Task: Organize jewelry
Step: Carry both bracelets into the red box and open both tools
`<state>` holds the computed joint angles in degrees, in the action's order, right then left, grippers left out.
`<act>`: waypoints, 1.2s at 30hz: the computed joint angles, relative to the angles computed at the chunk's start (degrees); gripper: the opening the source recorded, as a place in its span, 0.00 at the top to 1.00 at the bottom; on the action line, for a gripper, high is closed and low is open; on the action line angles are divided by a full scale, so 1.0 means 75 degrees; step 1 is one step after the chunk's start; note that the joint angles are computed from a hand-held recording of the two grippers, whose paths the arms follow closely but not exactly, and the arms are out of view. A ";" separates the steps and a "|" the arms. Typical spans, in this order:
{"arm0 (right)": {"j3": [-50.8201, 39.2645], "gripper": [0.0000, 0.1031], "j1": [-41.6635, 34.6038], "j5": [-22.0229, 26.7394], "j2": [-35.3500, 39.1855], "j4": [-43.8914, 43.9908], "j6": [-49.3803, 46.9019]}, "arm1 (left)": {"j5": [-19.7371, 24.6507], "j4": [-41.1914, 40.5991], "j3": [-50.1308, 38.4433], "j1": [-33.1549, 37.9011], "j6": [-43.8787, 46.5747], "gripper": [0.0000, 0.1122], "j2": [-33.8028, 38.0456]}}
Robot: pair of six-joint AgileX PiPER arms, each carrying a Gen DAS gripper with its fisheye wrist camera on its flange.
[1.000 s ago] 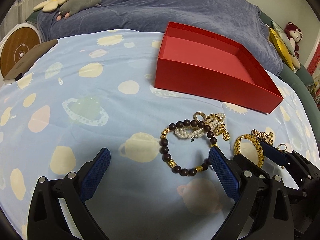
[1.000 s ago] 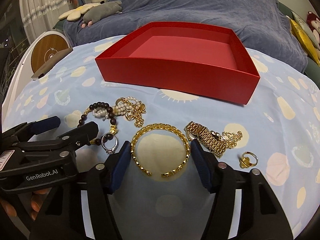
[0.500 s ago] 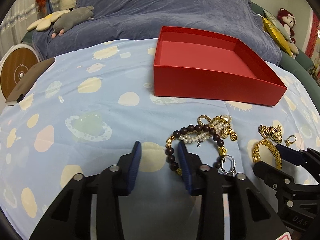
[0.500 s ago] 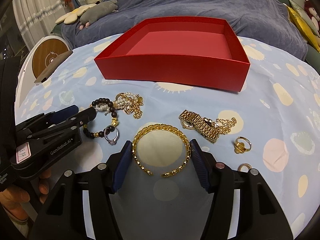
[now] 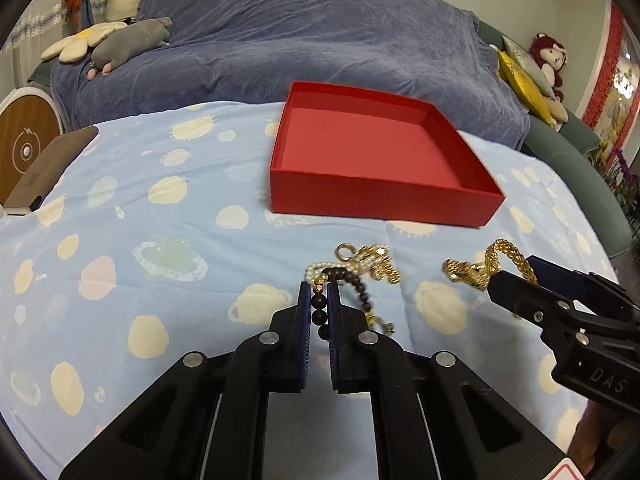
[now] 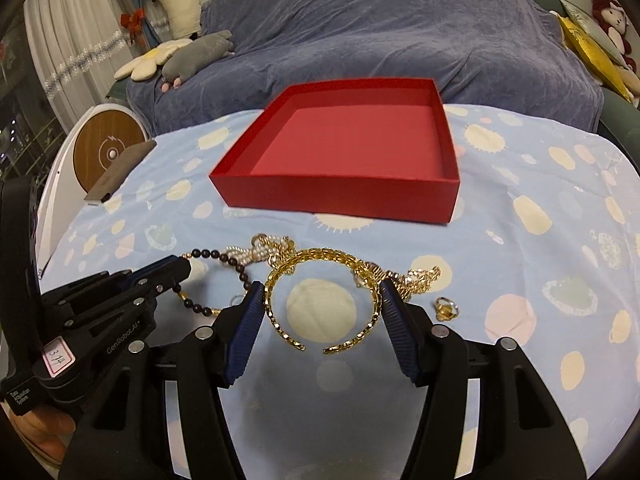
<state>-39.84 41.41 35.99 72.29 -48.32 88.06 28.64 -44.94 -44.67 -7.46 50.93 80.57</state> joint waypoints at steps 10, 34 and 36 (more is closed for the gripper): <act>-0.1383 0.45 -0.0602 0.0923 -0.0676 0.0366 -0.1529 | 0.1260 0.0556 -0.1642 -0.0194 -0.1323 0.95 -0.0670; -0.6356 0.45 -0.5087 -0.0271 0.4718 0.5635 -0.8348 | 0.2525 0.3354 -1.0281 -0.1343 -0.5006 0.95 0.6014; -0.6784 0.45 -0.5136 -0.0084 0.5126 0.5677 -0.8440 | 0.2710 0.3576 -1.0895 -0.1411 -0.5219 0.95 0.6474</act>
<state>-90.72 2.89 35.36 110.73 -5.75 24.76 48.96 -18.12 -126.39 -18.04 11.79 129.13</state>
